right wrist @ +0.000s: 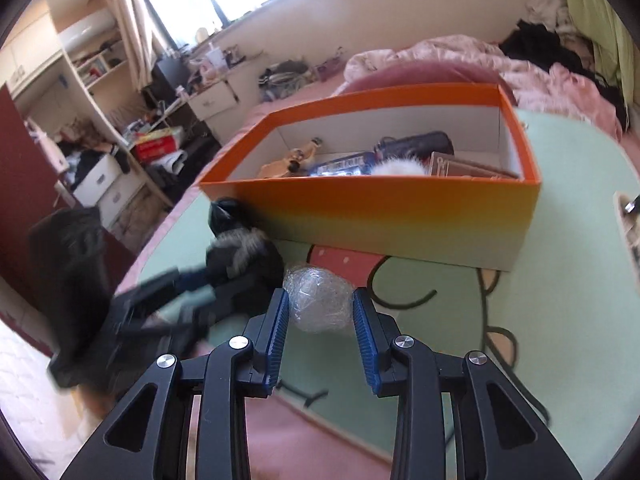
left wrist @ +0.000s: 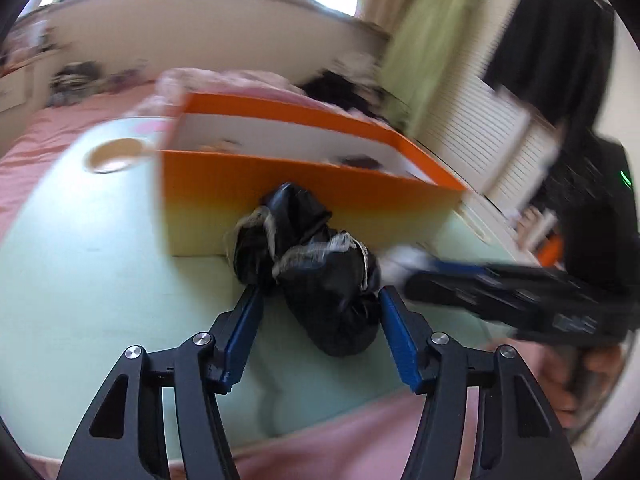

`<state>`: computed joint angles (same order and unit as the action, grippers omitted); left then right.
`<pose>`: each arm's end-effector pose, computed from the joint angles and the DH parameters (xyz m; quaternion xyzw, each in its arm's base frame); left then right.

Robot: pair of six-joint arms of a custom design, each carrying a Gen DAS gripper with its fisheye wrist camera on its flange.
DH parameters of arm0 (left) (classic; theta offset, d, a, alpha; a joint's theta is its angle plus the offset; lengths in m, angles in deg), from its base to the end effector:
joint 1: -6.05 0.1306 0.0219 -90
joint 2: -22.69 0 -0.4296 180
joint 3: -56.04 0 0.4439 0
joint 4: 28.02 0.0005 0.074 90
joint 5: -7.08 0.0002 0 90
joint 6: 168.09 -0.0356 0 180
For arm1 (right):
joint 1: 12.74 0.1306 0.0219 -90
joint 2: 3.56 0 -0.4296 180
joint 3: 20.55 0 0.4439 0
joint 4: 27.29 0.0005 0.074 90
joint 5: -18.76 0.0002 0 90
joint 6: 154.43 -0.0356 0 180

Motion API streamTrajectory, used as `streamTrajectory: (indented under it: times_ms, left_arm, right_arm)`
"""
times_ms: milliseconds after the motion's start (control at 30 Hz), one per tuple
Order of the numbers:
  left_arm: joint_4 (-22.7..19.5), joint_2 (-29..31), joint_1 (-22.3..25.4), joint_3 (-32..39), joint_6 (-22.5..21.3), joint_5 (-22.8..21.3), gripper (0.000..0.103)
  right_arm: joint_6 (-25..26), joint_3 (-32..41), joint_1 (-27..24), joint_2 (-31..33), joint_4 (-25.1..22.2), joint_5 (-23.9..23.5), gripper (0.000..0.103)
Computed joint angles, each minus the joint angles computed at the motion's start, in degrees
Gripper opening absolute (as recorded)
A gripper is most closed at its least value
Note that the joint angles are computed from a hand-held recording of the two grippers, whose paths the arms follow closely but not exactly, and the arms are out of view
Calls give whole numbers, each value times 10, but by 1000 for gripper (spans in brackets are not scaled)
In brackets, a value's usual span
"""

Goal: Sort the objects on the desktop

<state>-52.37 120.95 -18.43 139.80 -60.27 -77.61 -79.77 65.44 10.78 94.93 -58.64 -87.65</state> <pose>0.5431 -0.2515 0.3758 0.0723 0.8984 -0.1946 0.3871 0.5432 0.2468 0.3843 -0.1207 0.9043 0.2529 0.3222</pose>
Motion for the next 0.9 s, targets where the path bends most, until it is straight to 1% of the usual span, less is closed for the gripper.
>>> streamTrajectory:
  times_ms: [33, 67, 100, 133, 167, 200, 233, 267, 300, 367, 400, 467, 500, 533, 600, 633, 667, 700, 733, 767, 800, 833, 867, 900]
  left_arm:
    - [-4, -2, -6, 1, -9, -13, 60]
    - [-3, -5, -8, -1, -11, -27, 60]
    - [3, -11, -10, -5, -10, -43, 61]
    - [14, -18, -9, -13, -3, -50, 61]
    - [28, -28, -4, -24, 8, -48, 65]
    - [37, -34, 0, -31, 16, -41, 70]
    - [49, -43, 7, -41, 29, -30, 72]
    - [52, -48, 10, -45, 37, -29, 73]
    - [50, -52, 12, -48, 45, -34, 73]
    - [43, -57, 13, -47, 52, -45, 73]
    - [39, -55, 17, -42, 52, -45, 73]
    - [31, -58, 13, -33, 51, -57, 73]
    - [30, -57, 9, -27, 45, -61, 73]
    - [21, -55, 6, -13, 27, -58, 73]
    - [-14, -43, -1, 22, 0, -63, 73]
    - [-51, -25, -3, 63, -18, -63, 73]
    - [-72, -9, -4, 92, -30, -56, 72]
    - [-94, 8, -4, 124, -41, -48, 61]
    - [-132, 35, -4, 170, -55, -44, 54]
    - [-188, 73, -4, 233, -69, -38, 40]
    - [-236, 107, -2, 288, -80, -28, 36]
    - [-274, 135, -3, 332, -88, -26, 36]
    - [-325, 173, -6, 389, -99, -32, 36]
    - [-360, 200, -9, 430, -107, -37, 36]
  right_arm:
    - [-4, -10, 2, -6, 20, 18, 35]
    - [-5, -20, 4, -14, 37, 40, 39]
    - [-3, -29, 6, -21, 46, 52, 55]
    - [0, -42, 6, -31, 61, 57, 68]
    - [3, -61, 6, -46, 81, 66, 71]
    - [8, -73, 6, -56, 90, 78, 76]
    - [17, -79, 5, -61, 90, 90, 78]
    - [27, -84, 9, -65, 83, 110, 80]
    - [36, -82, 13, -63, 71, 128, 83]
    - [50, -74, 23, -47, 42, 167, 84]
    - [58, -73, 29, -46, 45, 192, 88]
    - [67, -58, 37, -38, 22, 219, 90]
    - [71, -53, 41, -36, 15, 231, 91]
    - [73, -54, 42, -36, 15, 234, 93]
    - [68, -58, 37, -41, 23, 216, 94]
    - [60, -64, 31, -45, 32, 201, 94]
    - [53, -67, 25, -46, 40, 185, 95]
    - [44, -71, 20, -47, 49, 167, 95]
    - [36, -73, 16, -47, 57, 151, 95]
    - [28, -79, 11, -51, 69, 135, 95]
    - [22, -83, 6, -53, 77, 122, 95]
    - [19, -82, 2, -52, 80, 113, 95]
    - [18, -81, 1, -51, 82, 110, 95]
    - [17, -84, 3, -53, 83, 113, 95]
